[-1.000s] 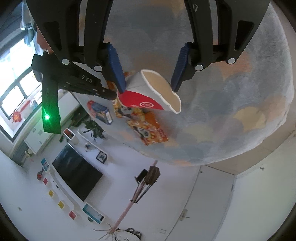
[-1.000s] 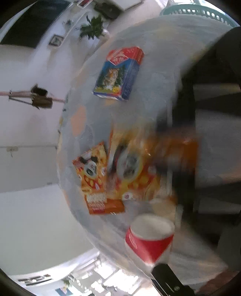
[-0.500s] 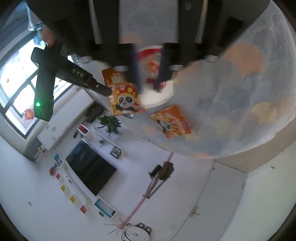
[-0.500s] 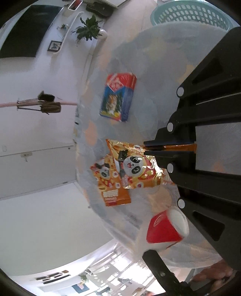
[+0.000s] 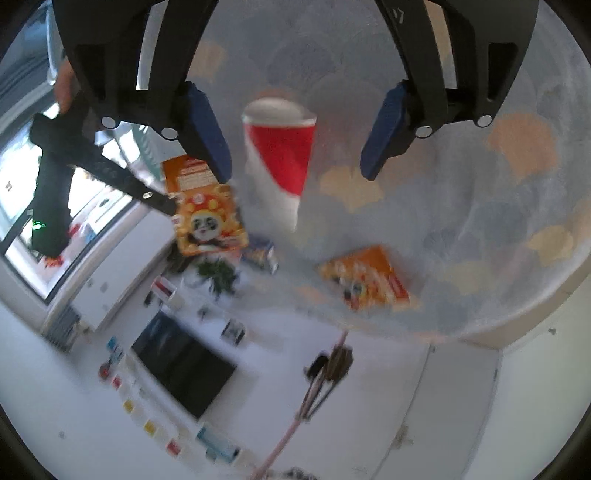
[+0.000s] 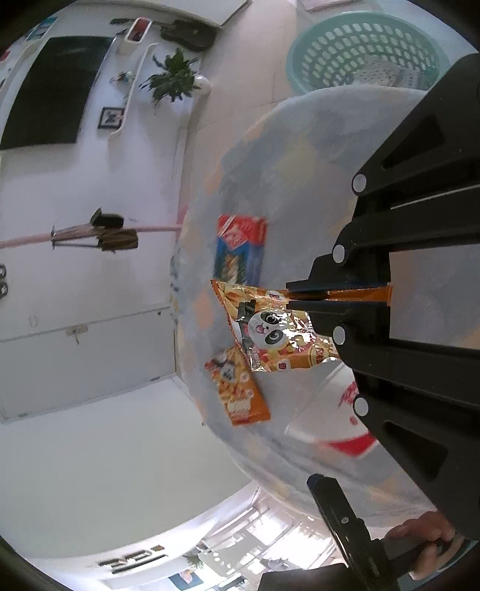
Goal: Collect trash
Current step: 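Carry the cup and snack bag over the green basket and open both tools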
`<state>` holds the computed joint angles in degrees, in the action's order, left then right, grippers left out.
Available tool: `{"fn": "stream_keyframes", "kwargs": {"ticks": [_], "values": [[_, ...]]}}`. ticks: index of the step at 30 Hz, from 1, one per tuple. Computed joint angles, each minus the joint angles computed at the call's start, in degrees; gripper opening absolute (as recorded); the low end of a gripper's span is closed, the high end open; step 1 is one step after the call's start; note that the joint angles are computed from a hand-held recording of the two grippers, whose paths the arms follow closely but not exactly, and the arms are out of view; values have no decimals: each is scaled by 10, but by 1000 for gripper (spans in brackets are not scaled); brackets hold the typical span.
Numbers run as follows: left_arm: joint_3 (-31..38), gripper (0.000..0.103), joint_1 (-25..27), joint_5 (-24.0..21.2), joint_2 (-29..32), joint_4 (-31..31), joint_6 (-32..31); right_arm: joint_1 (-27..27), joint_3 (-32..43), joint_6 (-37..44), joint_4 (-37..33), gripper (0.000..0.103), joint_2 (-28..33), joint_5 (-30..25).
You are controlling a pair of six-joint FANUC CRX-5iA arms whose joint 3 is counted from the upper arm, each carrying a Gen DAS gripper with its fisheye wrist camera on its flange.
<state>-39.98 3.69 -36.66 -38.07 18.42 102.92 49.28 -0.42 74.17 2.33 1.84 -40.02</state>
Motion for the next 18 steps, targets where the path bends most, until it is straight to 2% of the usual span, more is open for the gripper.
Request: {"fn": "stream_keyframes", "kwargs": {"ticks": [2,4,6,7,8,9,13,15,18], "values": [[-9,70,0,-7,23,47,-33,-10,-9,-3,-2,3,-3,-9],[-36,70,-3,18,38,120,-82,-18,-14,1,-9,3,-5,-9],[-39,69,-14,44,54,124,-76,-29,-13,13,-28,3,-6,-15],[-35,65,-18,48,59,116,-71,-33,-13,19,-36,3,-7,-16],[-35,50,-20,50,68,131,-83,-34,-19,19,-35,3,-10,-12],[-39,50,-22,54,77,155,-97,-35,-23,20,-34,3,-13,-8],[-18,49,-40,70,89,103,-49,-40,-39,14,-33,3,-27,11],[-15,49,-53,87,87,94,-45,-46,-42,15,-38,3,-34,16],[23,49,-78,90,98,45,-10,-49,-57,-8,-17,3,-45,34]]}}
